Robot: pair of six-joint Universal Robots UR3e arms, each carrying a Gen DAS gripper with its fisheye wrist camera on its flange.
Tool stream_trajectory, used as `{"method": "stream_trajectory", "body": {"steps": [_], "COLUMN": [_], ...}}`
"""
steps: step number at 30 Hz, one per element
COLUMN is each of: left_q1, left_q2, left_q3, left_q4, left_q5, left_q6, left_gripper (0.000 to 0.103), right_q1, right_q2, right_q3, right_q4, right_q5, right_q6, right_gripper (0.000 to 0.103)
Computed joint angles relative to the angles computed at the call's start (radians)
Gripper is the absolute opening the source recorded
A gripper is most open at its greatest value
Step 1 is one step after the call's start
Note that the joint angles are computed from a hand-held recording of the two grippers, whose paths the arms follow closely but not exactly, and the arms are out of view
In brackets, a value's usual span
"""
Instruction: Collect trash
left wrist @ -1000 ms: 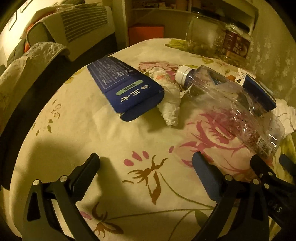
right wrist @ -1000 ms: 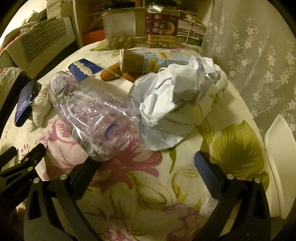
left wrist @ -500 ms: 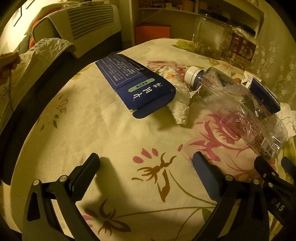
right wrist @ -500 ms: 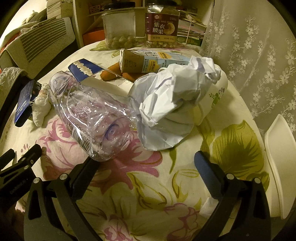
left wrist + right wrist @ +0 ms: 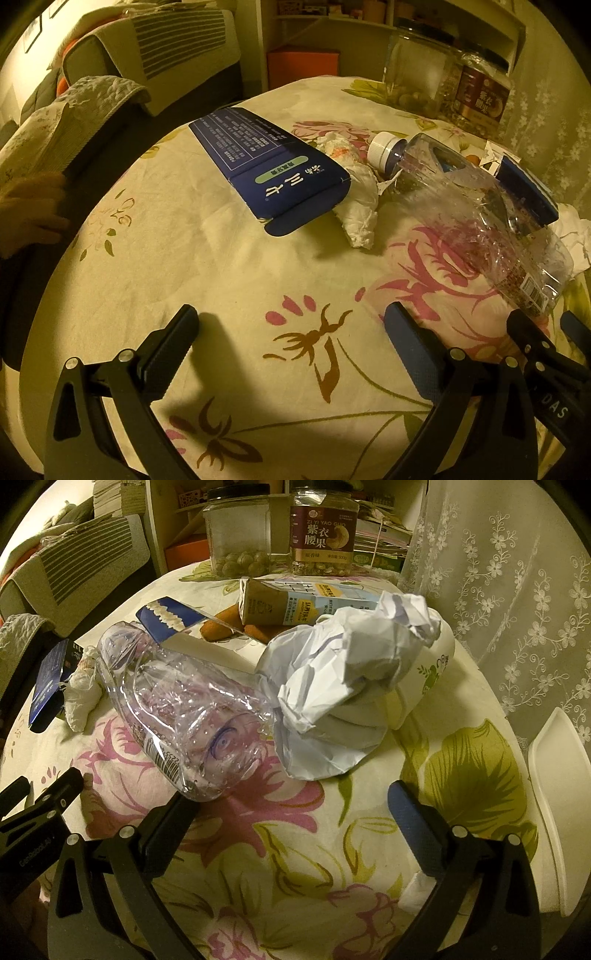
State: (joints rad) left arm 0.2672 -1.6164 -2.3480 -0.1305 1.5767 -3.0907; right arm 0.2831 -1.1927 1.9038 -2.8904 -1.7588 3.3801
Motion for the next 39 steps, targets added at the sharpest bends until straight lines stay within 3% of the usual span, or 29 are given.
{"method": "stream_trajectory", "body": {"steps": [32,35,39], "left_q1": [0.006,0.041,0.090], "left_q2": [-0.007,0.065,0.208], "left_q3": [0.009,-0.019,-0.011], "left_q4": [-0.007,-0.080,-0.314], "left_q5": [-0.017,-0.047,-0.037], "left_q6": [0.020,0.089,0.136], "left_gripper": [0.098,0.098,0.098], "right_q1": [-0.002,-0.001,0.020], "right_q2": [0.001,-0.002,-0.046], "right_q3": [0.001,0.009,0.027], "right_q4": [-0.003,-0.008,0.050], "right_q5": [0.002,0.001,0.016], "right_q6": [-0.003,0.002,-0.013], "right_gripper": [0.098,0.098,0.096]}}
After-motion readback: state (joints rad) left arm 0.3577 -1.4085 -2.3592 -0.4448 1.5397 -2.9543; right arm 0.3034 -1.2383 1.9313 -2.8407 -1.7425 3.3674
